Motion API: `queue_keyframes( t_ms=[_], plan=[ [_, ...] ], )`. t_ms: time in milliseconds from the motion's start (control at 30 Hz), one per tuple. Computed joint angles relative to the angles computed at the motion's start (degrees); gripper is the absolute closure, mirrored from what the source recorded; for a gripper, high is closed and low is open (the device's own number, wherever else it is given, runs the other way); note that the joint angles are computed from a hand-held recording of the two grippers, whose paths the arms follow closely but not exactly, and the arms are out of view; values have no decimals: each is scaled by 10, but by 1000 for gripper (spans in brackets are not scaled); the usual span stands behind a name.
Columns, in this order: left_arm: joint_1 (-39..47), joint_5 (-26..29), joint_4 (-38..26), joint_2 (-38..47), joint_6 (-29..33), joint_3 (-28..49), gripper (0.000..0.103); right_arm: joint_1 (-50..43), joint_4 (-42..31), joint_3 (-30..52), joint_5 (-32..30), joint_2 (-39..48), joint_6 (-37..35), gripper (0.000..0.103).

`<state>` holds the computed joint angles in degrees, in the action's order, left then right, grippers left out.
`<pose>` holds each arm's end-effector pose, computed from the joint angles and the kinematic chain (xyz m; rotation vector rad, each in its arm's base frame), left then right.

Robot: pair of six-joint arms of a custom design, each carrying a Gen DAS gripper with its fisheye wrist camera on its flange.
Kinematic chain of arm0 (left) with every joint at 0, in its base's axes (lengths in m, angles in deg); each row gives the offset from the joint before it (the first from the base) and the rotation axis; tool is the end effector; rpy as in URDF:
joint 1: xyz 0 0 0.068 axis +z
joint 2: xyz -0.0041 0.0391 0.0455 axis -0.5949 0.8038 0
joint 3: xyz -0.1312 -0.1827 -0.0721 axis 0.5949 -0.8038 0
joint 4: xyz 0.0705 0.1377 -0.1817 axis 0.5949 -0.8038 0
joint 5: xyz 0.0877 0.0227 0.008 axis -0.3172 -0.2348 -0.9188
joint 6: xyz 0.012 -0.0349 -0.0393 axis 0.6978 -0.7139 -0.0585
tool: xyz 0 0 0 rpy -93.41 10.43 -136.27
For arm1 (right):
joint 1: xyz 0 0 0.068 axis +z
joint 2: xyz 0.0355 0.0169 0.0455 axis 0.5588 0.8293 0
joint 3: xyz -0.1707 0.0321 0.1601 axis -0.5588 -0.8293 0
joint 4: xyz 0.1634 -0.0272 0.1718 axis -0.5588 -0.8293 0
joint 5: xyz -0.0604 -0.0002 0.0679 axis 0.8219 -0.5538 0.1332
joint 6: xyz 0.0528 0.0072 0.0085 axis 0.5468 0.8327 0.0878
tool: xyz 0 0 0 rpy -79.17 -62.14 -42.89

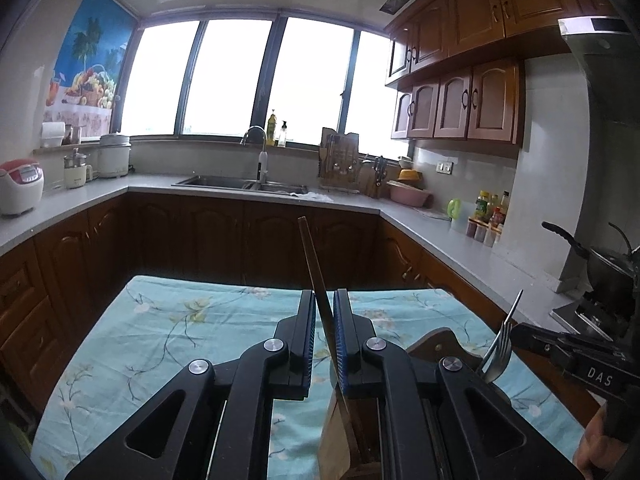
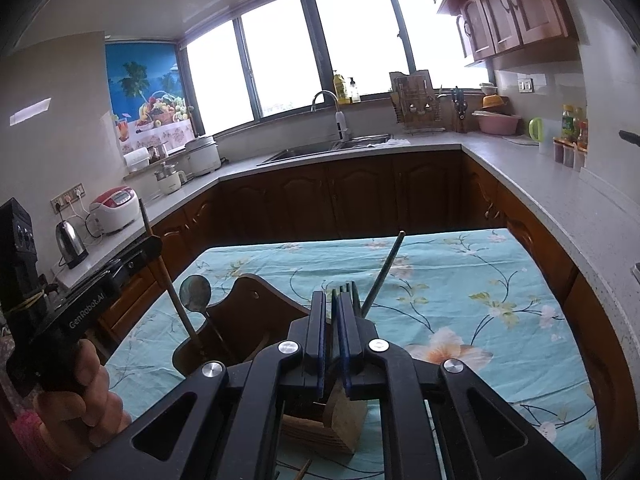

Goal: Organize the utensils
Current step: 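Lower the chopstick into the holder and open the left tool while the right tool holds the fork, then open the right tool to drop the steel fork into the holder, withdraw both tools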

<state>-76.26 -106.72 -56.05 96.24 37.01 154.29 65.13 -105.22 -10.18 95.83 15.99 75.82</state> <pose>0.2388 -0.1790 0.3172 0.0469 1.9135 -0.2719 0.1852 0.1041 0.3385 -0.0825 2.1635 0.3221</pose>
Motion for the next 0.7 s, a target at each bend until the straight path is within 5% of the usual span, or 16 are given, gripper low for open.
queue_keyframes(
  t_ms=[333,500,600,700],
  plan=[
    [-2,-1,-36,2,-5,21,90,-2,-7,3,-5,-9,7,94],
    [-11,-13,-47,-4,-10,22,80,0,-13,3,-2,-18,13,92],
    [-18,-15,-59,-13,-14,22,66,6,-20,5,3,-26,20,79],
    [-31,-31,-77,-38,-22,13,42,12,-29,4,8,-41,26,61]
  ],
)
